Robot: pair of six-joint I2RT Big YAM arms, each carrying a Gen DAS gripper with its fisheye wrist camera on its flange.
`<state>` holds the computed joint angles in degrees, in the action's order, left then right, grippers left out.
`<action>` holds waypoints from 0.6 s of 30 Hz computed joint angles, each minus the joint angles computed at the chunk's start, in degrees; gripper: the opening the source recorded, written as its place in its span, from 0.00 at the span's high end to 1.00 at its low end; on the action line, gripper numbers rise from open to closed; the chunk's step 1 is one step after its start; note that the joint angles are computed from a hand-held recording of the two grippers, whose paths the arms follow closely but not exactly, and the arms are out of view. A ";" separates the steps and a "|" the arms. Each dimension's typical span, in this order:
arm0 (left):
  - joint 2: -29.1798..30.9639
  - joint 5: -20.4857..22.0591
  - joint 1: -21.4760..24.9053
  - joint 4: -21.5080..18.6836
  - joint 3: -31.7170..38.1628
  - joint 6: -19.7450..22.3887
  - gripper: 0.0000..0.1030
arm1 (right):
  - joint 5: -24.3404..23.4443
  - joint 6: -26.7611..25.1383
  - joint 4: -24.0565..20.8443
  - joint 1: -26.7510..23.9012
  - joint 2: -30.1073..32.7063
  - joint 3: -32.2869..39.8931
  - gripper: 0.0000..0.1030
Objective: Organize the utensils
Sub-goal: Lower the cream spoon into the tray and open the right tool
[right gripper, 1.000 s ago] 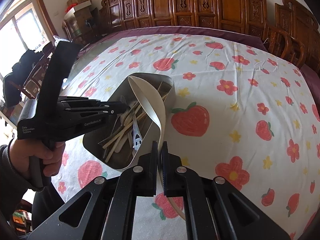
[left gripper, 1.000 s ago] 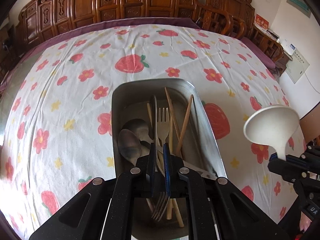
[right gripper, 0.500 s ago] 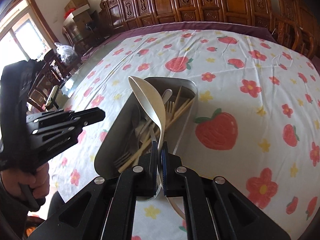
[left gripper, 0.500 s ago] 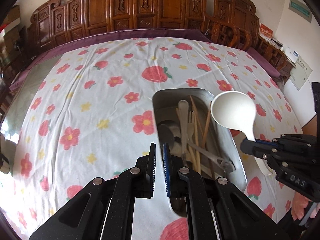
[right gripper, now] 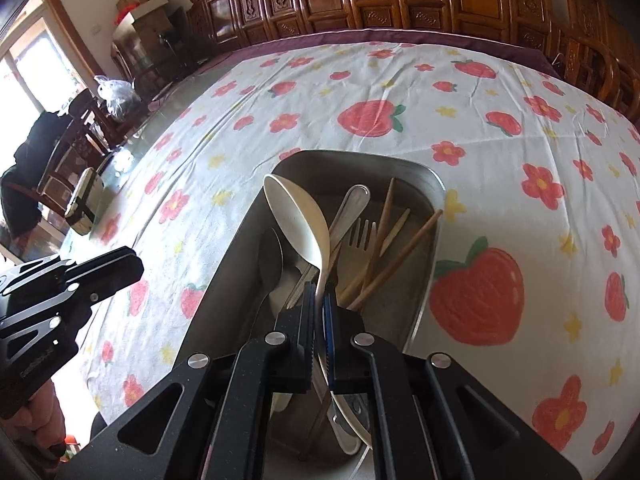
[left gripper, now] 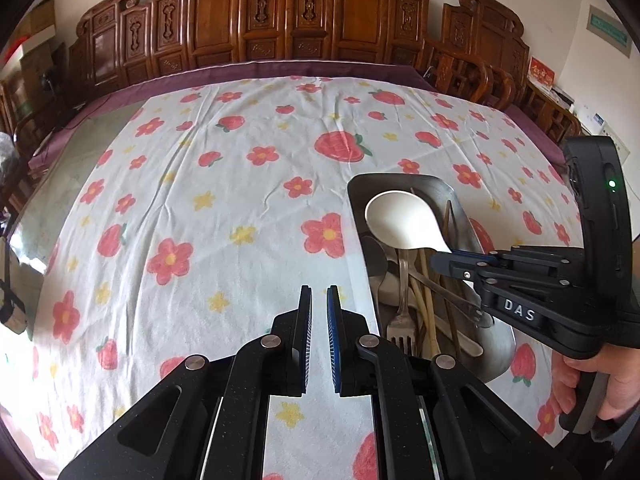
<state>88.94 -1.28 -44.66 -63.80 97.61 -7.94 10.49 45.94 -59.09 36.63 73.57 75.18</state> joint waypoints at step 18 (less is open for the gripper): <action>-0.38 -0.05 -0.04 0.35 -0.23 -0.34 0.90 | 0.97 7.60 1.38 0.00 0.47 1.71 0.91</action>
